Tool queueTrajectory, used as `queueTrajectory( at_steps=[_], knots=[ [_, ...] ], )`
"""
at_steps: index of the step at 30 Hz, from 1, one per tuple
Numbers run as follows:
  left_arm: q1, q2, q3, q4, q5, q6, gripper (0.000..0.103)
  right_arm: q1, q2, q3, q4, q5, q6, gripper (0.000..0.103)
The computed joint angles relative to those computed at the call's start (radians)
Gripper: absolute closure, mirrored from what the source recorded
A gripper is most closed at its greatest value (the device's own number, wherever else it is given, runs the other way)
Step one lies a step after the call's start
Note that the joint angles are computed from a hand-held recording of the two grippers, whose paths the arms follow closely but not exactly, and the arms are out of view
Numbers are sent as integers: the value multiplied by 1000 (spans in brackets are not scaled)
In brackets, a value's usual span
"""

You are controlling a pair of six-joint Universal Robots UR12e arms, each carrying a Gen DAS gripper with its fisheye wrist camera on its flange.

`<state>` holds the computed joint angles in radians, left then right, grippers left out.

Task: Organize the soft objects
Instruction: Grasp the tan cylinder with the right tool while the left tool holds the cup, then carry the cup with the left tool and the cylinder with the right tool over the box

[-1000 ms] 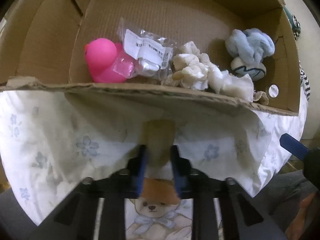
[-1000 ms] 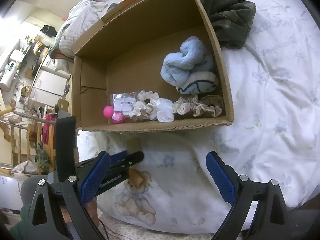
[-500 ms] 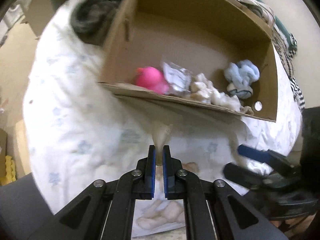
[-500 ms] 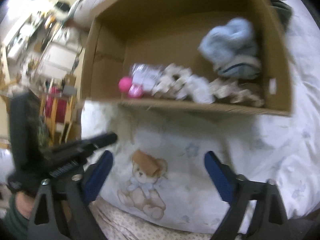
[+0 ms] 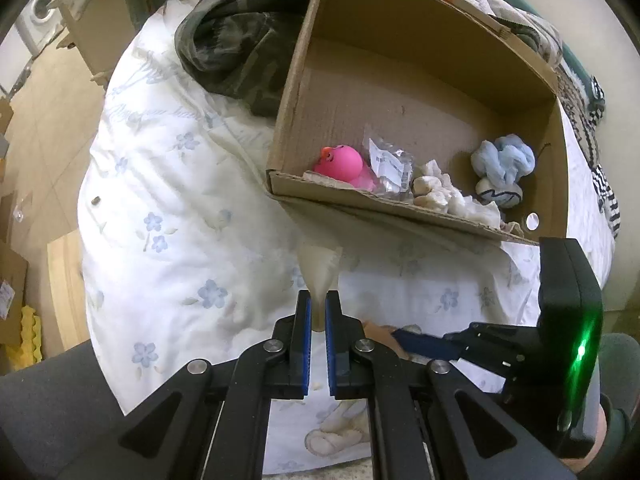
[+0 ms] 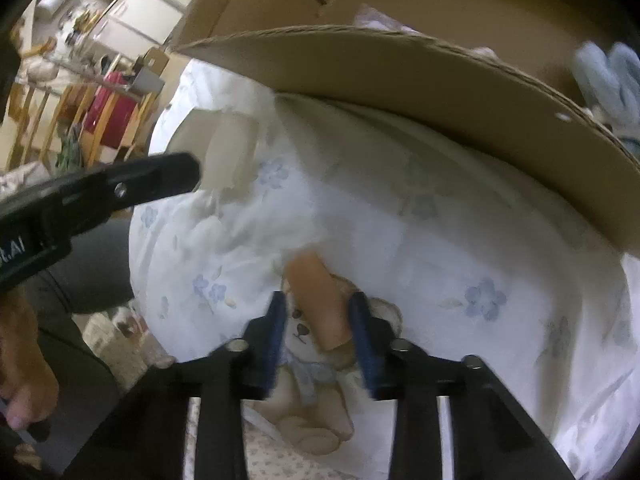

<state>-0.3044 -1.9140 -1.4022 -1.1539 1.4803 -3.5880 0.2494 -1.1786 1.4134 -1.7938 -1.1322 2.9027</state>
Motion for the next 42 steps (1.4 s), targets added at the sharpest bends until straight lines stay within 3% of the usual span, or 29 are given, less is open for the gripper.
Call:
queueTrajectory(
  at_steps=[2,11,18,24,34,39,42],
  knots=[
    [-2,-2,3,0,4,0,97,1,-10,11,-12,-5,-10,95],
    [-12,1,4,15,18,-11,97,-32,-52,47,-86,72,15,97],
    [-34,40,-8,83,54,21,97,-74,-108,77,-140,128,48,97],
    [-43,32,38,129,81,57,97,-106,-133,90,-266,174,151,97],
    [-37,-70,187,76,107,123,97,-148,-91,36,-412,127,284,97],
    [-24,-113,210,67,66,75,97,-161,-66,48,-462,100,369,97],
    [-28,-125,197,80,101,54,97,-159,-55,44,-441,86,403,97]
  ],
)
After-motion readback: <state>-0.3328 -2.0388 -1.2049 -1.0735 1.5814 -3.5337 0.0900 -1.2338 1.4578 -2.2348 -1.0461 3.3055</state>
